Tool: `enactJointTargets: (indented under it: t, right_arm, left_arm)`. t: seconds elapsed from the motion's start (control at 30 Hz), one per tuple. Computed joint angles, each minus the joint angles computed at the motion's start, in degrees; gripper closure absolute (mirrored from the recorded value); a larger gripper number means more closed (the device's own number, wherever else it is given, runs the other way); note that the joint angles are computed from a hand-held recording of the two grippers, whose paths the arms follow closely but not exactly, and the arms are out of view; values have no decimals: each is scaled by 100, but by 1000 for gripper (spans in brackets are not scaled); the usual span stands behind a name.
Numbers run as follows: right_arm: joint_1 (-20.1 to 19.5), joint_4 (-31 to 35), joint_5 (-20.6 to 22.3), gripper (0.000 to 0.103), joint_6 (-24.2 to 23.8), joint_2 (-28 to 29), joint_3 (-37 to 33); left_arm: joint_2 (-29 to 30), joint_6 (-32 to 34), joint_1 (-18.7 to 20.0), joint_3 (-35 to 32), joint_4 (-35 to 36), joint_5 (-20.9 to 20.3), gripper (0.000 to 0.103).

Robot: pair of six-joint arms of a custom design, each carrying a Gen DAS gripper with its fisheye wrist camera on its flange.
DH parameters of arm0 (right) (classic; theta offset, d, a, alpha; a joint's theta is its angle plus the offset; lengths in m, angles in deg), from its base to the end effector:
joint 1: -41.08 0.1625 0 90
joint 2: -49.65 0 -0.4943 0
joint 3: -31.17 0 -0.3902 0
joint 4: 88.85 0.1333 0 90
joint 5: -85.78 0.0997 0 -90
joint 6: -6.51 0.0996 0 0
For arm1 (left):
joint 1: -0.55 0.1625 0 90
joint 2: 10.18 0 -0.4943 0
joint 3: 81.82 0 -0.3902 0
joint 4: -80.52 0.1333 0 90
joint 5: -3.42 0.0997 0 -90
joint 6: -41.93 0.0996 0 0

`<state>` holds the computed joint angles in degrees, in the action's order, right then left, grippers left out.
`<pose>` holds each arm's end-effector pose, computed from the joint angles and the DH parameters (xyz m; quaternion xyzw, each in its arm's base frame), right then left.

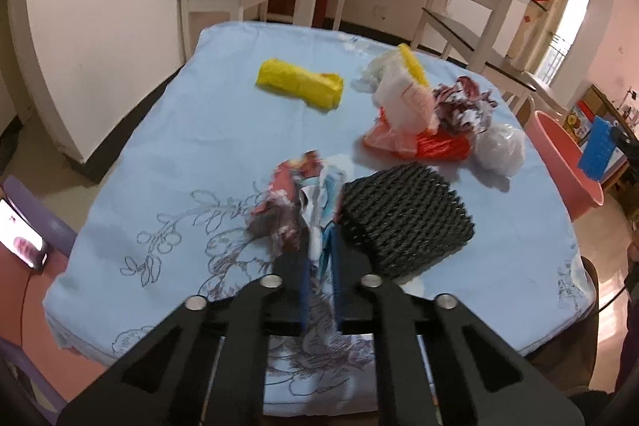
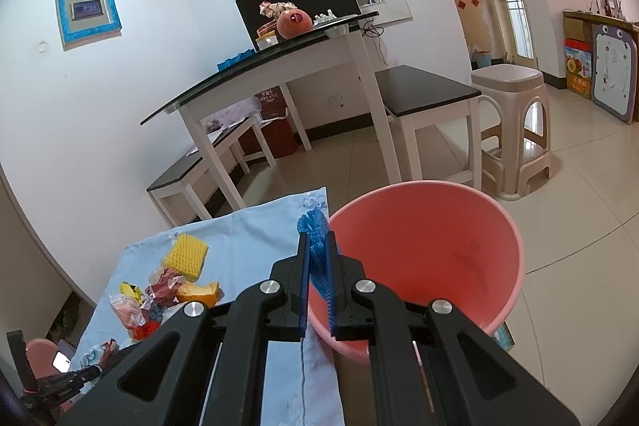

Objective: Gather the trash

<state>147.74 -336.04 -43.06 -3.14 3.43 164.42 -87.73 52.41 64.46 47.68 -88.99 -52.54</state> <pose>0.2023 -0.4290 0.1972 -0.0104 -0.7950 0.5576 0.2384 -0.0385 -0.5085 0.3109 0.2252 0.9037 -0.2643 0.2507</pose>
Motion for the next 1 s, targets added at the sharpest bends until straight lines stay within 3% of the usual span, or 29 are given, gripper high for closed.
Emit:
enactJointTargets:
  t: [0.23,0.47,1.0]
  right_arm:
    - [-11,-32,21,97,-52,-11,7]
    - [-65,-99,65,97,-42,-21,52]
    - [-263,-166,211,97,128,-138,178]
  left_arm:
    - [-82,95,-240,-51,-350,-119,98]
    - [66,217,-544,-200,-611,-490,98]
    - [1168,464,-1230,-654,-750,-1522,98]
